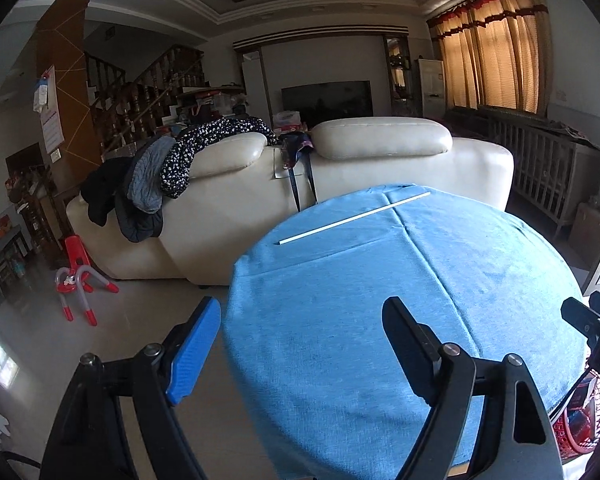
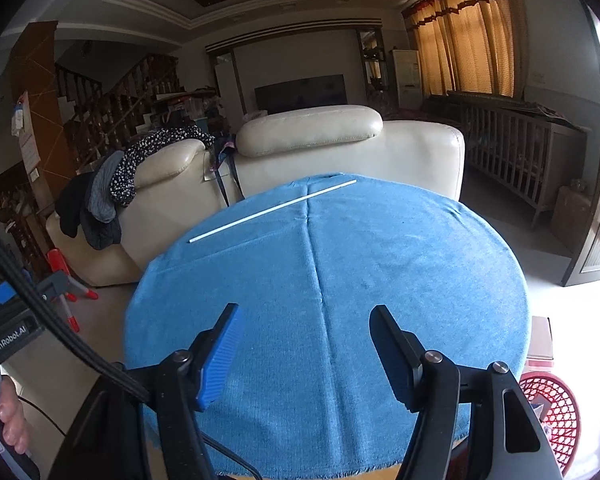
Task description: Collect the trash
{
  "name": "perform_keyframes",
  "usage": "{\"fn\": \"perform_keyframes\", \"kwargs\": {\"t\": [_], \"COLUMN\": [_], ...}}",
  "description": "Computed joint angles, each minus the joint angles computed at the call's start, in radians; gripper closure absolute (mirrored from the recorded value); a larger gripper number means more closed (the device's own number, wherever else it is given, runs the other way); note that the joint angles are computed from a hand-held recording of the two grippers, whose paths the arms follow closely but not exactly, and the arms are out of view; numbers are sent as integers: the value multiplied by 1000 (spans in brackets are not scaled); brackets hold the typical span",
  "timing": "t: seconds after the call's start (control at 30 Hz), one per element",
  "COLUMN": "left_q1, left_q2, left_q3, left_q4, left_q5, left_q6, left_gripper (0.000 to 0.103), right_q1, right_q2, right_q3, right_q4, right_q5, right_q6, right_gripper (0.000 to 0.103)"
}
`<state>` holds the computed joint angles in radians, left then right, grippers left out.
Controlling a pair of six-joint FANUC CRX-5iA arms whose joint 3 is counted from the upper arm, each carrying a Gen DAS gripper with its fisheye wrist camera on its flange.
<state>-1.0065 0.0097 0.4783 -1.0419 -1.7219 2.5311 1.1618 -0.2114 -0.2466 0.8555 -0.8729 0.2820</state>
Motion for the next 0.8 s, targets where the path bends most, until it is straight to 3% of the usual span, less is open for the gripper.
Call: {"fn": "perform_keyframes", "kwargs": {"t": [0.8], "left_q1": [-16], "left_q2": [11], "left_q3": [23], "left_q4": [-2], "left_q5": [-10], "left_q6": [-18], "left_gripper": [19], "right_q1": [0], "right_q2": [-31], "right_q3": [-37], "right_q4": [0], "right_q5": [21], "right_q6": [-11], "right_gripper": [34]}}
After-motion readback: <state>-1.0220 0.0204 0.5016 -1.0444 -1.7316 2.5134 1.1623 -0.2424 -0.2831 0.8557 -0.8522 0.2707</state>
